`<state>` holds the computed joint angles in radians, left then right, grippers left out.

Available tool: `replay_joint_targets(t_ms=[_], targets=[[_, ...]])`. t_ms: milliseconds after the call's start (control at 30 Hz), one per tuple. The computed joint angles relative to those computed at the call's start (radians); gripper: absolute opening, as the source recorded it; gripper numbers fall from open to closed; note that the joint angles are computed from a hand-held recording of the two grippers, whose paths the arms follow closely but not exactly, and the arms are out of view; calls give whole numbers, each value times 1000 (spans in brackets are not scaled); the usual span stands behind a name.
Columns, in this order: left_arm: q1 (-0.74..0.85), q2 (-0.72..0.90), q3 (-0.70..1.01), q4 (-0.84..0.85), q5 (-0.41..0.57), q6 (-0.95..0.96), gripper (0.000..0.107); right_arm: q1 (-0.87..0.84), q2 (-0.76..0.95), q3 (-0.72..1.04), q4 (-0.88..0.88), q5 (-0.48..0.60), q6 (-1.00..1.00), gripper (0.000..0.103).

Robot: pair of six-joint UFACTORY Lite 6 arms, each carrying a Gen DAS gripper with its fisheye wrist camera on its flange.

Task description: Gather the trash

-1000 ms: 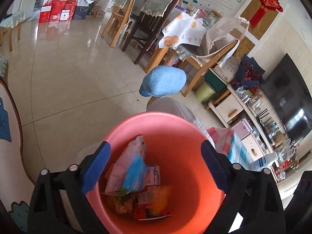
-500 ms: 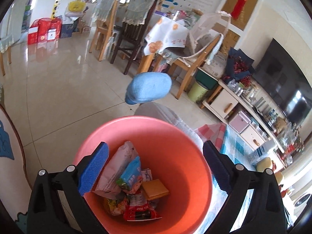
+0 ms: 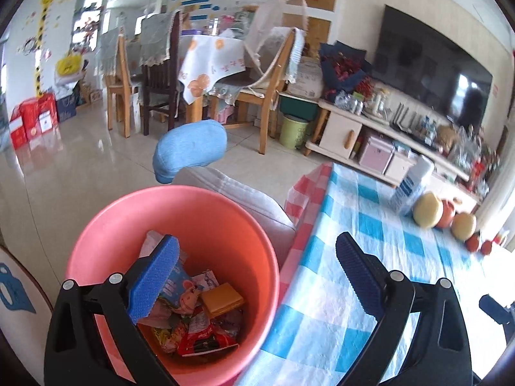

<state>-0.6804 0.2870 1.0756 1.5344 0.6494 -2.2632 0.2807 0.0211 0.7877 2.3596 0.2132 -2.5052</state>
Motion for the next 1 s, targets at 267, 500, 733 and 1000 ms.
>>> replay_joint_targets(t_ms=[267, 500, 733, 1000], targets=[[-148, 181, 216, -130, 101, 221, 97, -114, -135, -164, 43, 3, -97, 95], [-242, 282, 347, -174, 137, 281, 97, -286, -210, -262, -156, 67, 31, 95], [-317, 405, 520, -262, 202, 409, 97, -453, -244, -301, -330, 155, 132, 95], [-414, 532, 714, -356, 270, 540, 97, -654, -273, -298, -518, 278, 255, 95]])
